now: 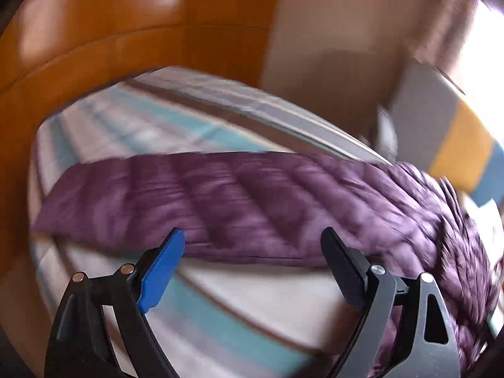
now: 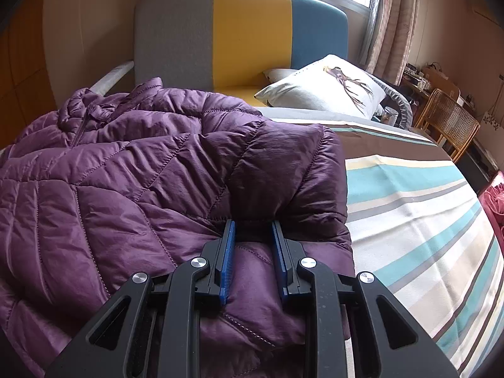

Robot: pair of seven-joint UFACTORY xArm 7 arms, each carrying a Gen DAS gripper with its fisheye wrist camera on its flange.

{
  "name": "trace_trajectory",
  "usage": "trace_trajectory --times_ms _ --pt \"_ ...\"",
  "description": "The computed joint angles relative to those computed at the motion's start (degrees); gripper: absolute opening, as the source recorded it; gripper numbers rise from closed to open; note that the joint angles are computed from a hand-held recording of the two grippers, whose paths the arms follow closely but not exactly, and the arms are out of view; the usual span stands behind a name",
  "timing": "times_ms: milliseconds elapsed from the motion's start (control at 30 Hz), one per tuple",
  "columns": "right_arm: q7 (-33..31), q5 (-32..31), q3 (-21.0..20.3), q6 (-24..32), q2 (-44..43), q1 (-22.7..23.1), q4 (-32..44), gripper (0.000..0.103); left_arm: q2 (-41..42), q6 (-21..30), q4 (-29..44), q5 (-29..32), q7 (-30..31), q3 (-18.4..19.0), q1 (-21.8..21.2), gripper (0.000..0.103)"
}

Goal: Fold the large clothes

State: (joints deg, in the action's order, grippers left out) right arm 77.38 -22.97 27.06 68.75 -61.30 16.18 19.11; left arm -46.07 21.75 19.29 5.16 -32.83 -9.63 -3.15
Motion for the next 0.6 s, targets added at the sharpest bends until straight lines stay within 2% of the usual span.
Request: trace_trajectory --times_ms 133,300,367,500,567,600 --pt "0.03 -0.22 0.15 0.24 0.62 -0.15 0.35 0.024 -2.96 1.68 -2.9 -0.38 0.02 3.85 4.58 0.081" --pt "0.31 -0.42 0.66 1.06 1.48 -0.09 1.02 0.024 -1.1 2.76 -4.04 -2.29 -1.59 6.85 9.24 0.07" --pt "0.5 -0.54 0.78 1.28 1.79 0.01 1.17 0.024 0.84 0.98 -4.48 -3.61 -1.43 8.73 9.72 0.069" --pt "0.87 -0.78 0.68 1.31 2.17 0.21 1.31 0.024 4.82 -4.57 -4.2 -4.55 -1.67 8.82 11.33 0.067" --pt "1.07 -0.84 0.77 1.42 2.47 0.28 1.53 0.024 7.06 -7.04 -3.54 -4.33 -3.38 7.28 13.58 0.053" --pt "1.12 -0.88 0.72 1.46 2.47 0.36 1.52 0.024 9.01 -8.91 -3.14 -4.73 -3.89 7.4 13.65 0.042"
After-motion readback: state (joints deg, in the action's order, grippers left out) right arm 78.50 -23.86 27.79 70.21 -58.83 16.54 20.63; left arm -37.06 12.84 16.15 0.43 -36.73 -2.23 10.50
